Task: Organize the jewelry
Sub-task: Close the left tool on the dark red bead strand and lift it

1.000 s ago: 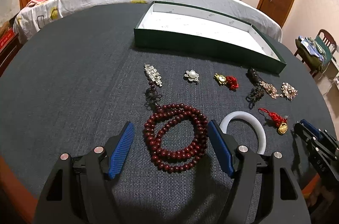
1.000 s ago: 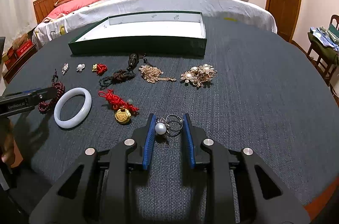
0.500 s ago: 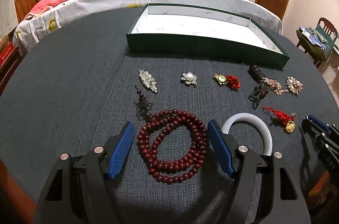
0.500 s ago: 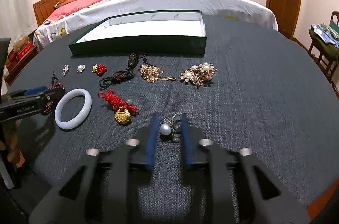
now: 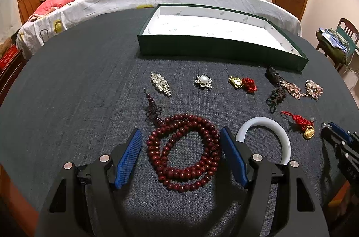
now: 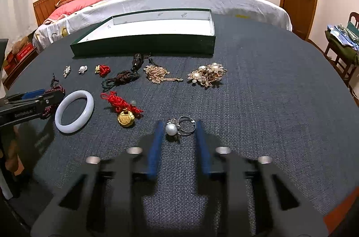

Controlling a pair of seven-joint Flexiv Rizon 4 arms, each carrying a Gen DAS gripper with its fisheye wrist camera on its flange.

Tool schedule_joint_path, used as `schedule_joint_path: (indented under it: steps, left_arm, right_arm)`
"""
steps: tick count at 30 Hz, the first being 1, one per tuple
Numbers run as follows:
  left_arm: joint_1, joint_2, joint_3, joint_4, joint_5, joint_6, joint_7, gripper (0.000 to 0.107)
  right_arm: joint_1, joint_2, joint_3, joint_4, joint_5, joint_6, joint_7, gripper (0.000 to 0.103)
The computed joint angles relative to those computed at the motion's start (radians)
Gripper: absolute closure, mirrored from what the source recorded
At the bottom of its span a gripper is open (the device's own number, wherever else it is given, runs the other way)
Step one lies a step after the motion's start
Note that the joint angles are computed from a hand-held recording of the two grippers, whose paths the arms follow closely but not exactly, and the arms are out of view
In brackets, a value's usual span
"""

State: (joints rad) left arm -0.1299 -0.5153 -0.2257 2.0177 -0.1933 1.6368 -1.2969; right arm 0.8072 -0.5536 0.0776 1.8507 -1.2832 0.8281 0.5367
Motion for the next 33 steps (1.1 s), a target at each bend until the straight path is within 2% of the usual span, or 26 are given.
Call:
schedule_joint_path:
  steps: [3,4,21,27,30,32,33]
  left_arm:
    - [-0.001,0.001,0.001,-0.001,0.001,-0.003,-0.001,0.037]
    - [-0.002,0.001,0.002,0.0,0.001,-0.003,0.0,0.037]
    - [-0.019,-0.005,0.024,-0.011,0.012,-0.003,0.003,0.038]
    - [-0.051,-0.005,0.065,-0.012,0.02,0.008,-0.012,0.05]
    - [-0.068,-0.004,0.087,-0.011,0.029,0.015,-0.018,0.061]
    - [-0.019,-0.002,0.034,0.003,0.028,0.032,-0.008,0.073]
    - [0.027,-0.003,-0.019,0.014,0.026,0.041,0.002,0.076]
  right_arm:
    - [0.001,-0.001,0.0,-0.001,-0.003,0.0,-0.002,0.08]
    - [-0.001,-0.001,0.0,0.0,-0.007,0.005,-0.001,0.087]
    - [-0.001,-0.005,-0.003,-0.007,-0.01,0.009,-0.012,0.087]
    - [0.0,-0.006,-0.004,-0.008,-0.013,0.007,-0.011,0.087]
    - [0.001,-0.006,-0.005,-0.009,-0.015,0.007,-0.01,0.087]
    - [0.002,-0.006,-0.006,-0.011,-0.018,0.005,-0.008,0.087]
    - [0.003,-0.006,-0.005,-0.012,-0.019,0.004,-0.008,0.087]
